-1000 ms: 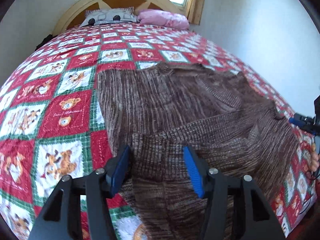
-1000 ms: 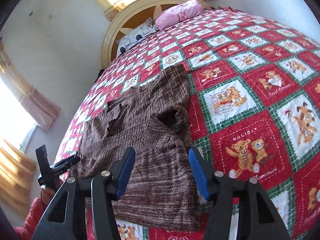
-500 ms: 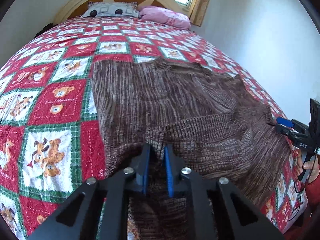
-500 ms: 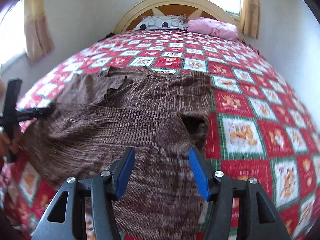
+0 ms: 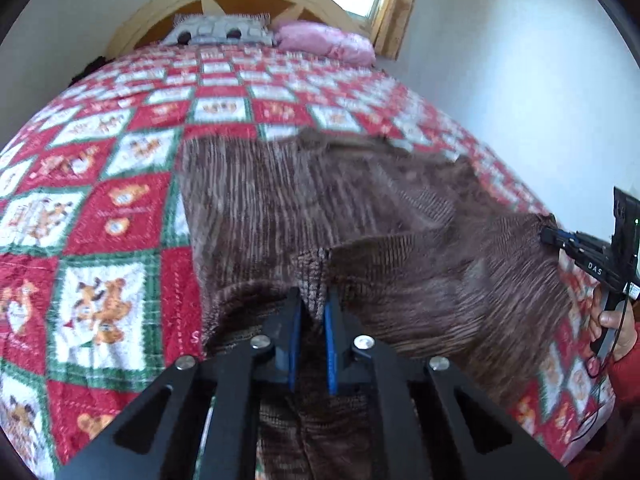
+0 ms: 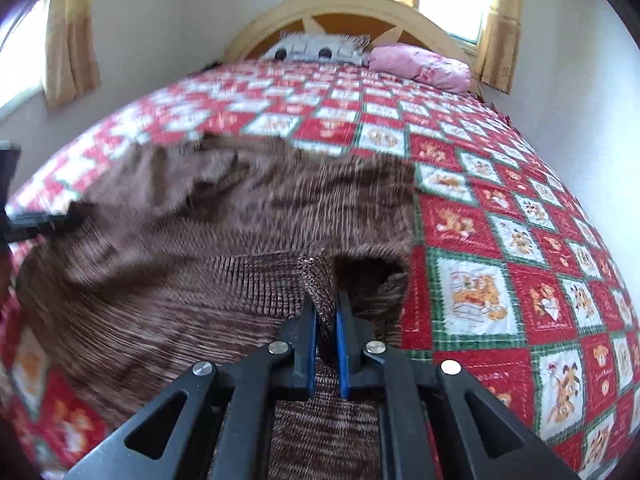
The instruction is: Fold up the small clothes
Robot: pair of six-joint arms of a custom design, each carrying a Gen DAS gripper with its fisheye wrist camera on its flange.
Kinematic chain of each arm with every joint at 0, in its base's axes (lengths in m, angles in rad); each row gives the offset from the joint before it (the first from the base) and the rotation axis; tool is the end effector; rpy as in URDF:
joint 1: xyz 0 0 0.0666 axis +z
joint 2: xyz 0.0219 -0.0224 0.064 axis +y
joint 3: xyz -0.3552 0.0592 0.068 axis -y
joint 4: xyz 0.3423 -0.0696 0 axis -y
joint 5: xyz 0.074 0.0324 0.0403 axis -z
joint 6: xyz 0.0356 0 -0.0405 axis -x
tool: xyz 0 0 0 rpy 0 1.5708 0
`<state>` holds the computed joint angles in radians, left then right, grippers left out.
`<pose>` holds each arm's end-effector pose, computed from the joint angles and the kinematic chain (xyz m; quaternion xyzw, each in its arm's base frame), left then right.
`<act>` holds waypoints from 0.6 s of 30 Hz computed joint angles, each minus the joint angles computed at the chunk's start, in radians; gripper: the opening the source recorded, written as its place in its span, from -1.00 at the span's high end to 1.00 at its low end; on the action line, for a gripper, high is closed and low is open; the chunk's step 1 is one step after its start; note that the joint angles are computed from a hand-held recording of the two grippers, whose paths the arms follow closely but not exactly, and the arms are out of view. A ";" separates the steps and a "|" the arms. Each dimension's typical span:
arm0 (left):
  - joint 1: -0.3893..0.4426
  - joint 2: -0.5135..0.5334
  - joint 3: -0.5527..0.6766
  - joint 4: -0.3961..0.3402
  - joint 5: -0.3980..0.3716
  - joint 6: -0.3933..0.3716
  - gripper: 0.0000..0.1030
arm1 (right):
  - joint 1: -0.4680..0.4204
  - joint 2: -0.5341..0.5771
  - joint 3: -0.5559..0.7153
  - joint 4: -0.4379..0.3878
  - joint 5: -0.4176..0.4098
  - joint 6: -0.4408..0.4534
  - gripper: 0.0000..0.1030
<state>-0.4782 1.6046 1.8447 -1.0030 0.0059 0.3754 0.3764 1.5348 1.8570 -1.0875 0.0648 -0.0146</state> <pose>0.4556 -0.2368 0.4888 0.0484 0.9182 -0.1652 0.3567 0.4480 0.1741 0.5204 -0.1529 0.9068 0.0469 0.3901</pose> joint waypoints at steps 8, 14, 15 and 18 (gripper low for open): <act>0.037 -0.023 0.073 0.053 -0.053 0.088 0.80 | 0.011 -0.004 0.117 0.055 0.008 -0.009 0.85; 0.082 0.089 0.252 0.020 -0.069 0.125 0.80 | -0.009 0.146 0.346 0.012 0.035 0.028 0.85; 0.091 0.117 0.289 0.007 -0.066 0.137 0.80 | -0.019 0.194 0.413 -0.009 0.028 0.021 0.85; 0.117 0.212 0.402 -0.031 -0.065 0.182 0.80 | -0.046 0.338 0.607 -0.074 0.002 -0.009 0.85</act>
